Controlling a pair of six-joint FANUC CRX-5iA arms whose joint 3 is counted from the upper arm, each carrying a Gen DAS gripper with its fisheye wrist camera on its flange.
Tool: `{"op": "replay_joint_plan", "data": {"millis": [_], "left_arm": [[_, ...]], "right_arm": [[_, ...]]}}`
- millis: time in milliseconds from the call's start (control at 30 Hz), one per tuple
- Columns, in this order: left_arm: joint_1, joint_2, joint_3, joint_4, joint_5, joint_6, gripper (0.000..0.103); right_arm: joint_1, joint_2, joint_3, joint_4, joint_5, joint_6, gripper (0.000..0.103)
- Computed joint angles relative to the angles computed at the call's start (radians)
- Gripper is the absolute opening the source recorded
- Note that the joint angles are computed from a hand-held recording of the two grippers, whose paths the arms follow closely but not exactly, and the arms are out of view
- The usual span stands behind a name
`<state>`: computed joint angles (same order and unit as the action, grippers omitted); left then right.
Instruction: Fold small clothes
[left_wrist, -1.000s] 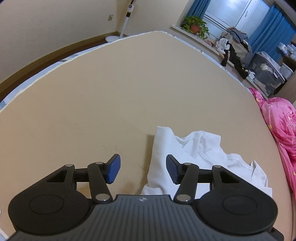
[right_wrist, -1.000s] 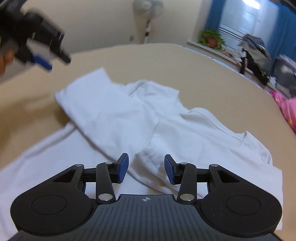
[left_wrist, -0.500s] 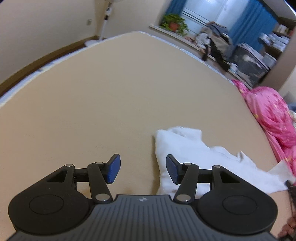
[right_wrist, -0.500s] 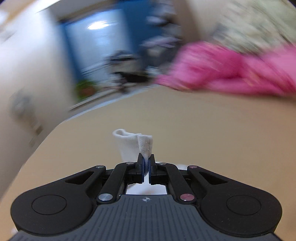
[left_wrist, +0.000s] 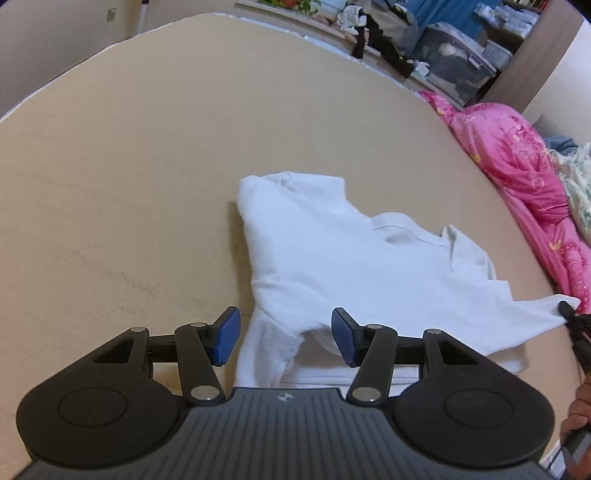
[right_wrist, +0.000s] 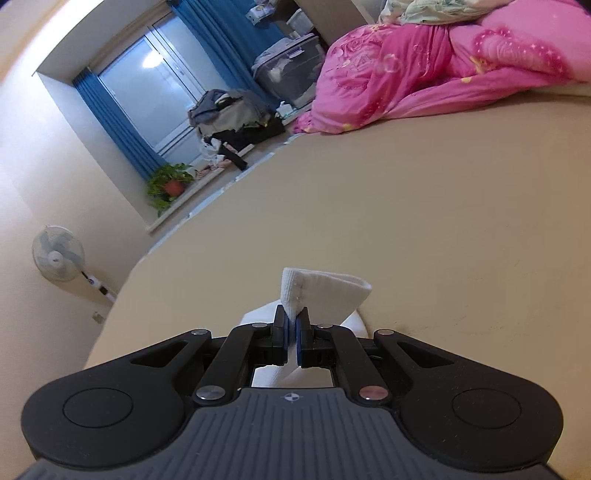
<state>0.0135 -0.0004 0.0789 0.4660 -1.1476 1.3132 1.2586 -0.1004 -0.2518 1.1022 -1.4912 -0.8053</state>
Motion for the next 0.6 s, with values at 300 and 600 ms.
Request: {"op": "replay_joint_plan", "data": {"millis": [300,600], "left_arm": [[0.018,0.017,0.019,-0.023,-0.032,-0.03,0.016],[0.082,0.041,0.052,-0.03,-0.144,-0.011,0.016]], "right_arm": [[-0.008,-0.026,-0.036,0.045,0.054,-0.019,0.003],[-0.01,-0.022,-0.022,0.018,0.096,-0.029,0.006]]}}
